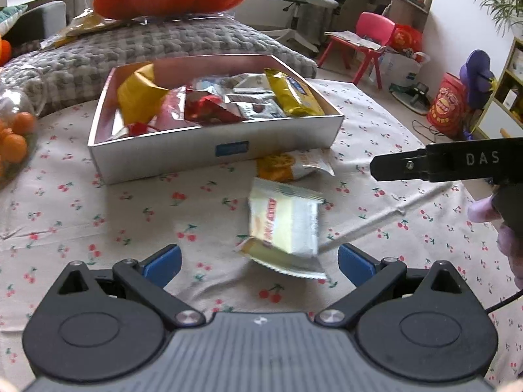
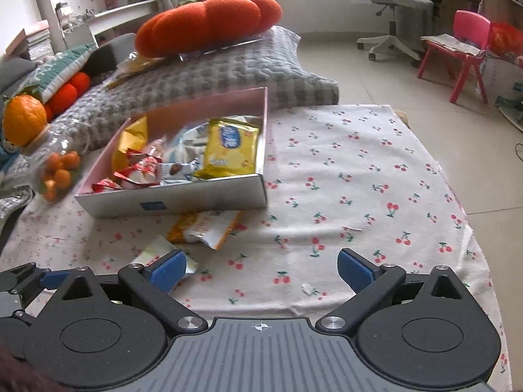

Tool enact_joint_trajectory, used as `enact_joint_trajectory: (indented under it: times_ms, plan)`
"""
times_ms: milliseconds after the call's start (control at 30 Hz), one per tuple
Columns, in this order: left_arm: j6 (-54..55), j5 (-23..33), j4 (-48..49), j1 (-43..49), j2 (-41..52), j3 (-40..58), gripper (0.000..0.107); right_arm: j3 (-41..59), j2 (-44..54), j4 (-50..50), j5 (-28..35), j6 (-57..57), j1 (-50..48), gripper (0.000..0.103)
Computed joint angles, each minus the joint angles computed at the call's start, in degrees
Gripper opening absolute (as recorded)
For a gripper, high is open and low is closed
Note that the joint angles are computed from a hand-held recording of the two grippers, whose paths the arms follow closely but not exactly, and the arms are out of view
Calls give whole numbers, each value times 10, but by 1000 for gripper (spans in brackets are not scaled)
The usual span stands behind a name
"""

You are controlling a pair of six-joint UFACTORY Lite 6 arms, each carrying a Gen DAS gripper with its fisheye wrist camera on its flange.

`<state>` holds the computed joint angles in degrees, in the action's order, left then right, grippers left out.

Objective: Organize snacks
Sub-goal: 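Grasp the white-and-gold cake packet with the left tool, then hold the cake packet with the left tool while the right tool grasps the orange lotus-chip bag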

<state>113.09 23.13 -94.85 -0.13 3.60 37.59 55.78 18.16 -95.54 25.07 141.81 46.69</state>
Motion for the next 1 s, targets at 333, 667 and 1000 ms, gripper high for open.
enact_joint_trajectory:
  times_ms: [333,667,1000]
  plan:
    - [157,-7,-163,-42,27,-2,70,13,21,6,-6,-23,-10,100]
    - [166,-28,-155,-23,0,-13,45,40,54,17,-8,-46,-13,100]
    - [60,-9,-32,64,-5,8,45,134,127,56,-10,-107,0,100]
